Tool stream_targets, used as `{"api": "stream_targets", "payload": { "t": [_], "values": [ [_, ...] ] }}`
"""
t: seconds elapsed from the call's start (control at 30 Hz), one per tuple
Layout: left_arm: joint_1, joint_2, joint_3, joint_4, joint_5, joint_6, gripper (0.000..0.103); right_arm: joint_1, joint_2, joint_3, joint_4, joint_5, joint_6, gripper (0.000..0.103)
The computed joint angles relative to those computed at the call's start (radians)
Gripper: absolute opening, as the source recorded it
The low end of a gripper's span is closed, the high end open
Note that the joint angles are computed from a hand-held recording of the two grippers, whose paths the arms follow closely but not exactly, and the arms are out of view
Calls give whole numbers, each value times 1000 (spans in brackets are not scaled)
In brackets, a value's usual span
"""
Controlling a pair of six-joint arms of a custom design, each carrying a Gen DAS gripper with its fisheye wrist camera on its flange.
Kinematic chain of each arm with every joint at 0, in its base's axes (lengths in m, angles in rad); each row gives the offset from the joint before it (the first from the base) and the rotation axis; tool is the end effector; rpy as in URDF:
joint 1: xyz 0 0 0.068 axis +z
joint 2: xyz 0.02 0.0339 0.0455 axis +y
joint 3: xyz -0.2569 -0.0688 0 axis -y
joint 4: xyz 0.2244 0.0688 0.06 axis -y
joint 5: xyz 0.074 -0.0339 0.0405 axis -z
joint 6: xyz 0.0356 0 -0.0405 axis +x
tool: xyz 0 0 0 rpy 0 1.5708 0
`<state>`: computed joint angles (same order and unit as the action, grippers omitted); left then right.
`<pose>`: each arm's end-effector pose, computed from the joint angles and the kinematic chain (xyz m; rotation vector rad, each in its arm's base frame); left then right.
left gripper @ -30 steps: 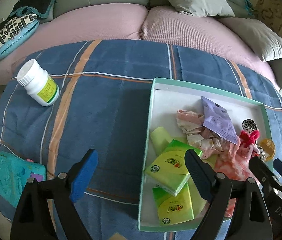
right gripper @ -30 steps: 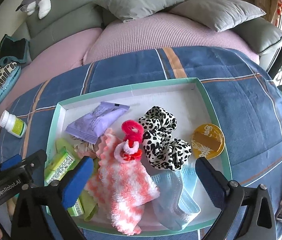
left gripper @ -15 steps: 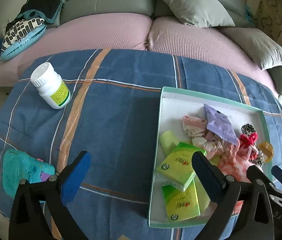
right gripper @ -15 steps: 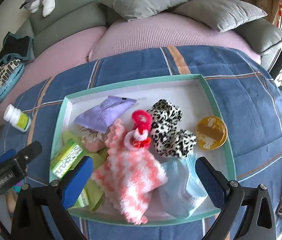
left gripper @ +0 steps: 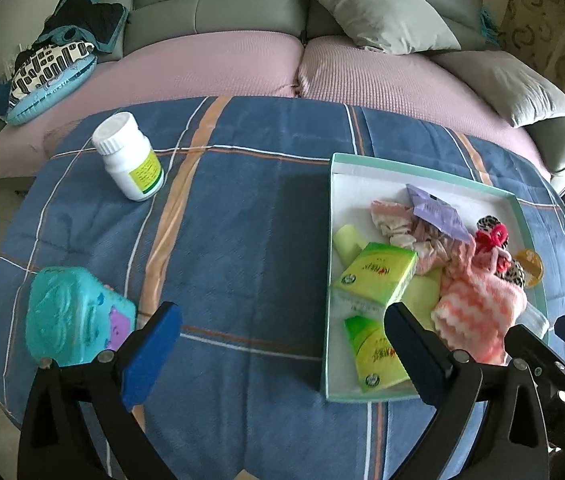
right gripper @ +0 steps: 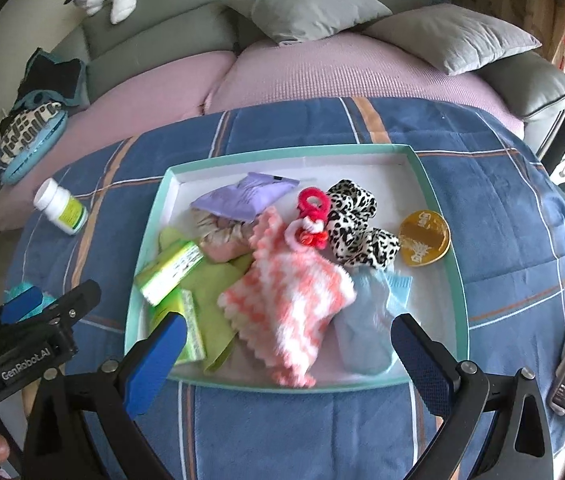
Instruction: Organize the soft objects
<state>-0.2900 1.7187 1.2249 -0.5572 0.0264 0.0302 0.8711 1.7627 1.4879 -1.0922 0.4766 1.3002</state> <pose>0.3239 -0.0976 0.2190 0.4279 2.5917 -0.1249 0.2203 0.2363 0.2591 0.6230 2.5527 -0.0600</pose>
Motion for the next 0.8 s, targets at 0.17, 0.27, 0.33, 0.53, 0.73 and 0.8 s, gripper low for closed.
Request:
{"api": "stream_targets", "payload": {
  "t": [0.17,0.27,0.33,0.53,0.73,0.8],
  "values": [
    [16,-69,-62,19,8,26,101,52,16,36,-43,18,41,103],
    [23,-102,-94,21,18,40,101,78,26,55,-68,28,57,103],
    [30,-120,-113,21,30,47,101,94,29,63,-81,38,69,103],
    [34,-181,-174,28,31,84,101,134,33,73,-102,52,105,103],
    [42,-239,-234,42,26,108,101,173,58,95,-137,67,135,103],
    [49,-269,-264,53,29,110,101,186,61,96,-145,70,152,103]
  ]
}}
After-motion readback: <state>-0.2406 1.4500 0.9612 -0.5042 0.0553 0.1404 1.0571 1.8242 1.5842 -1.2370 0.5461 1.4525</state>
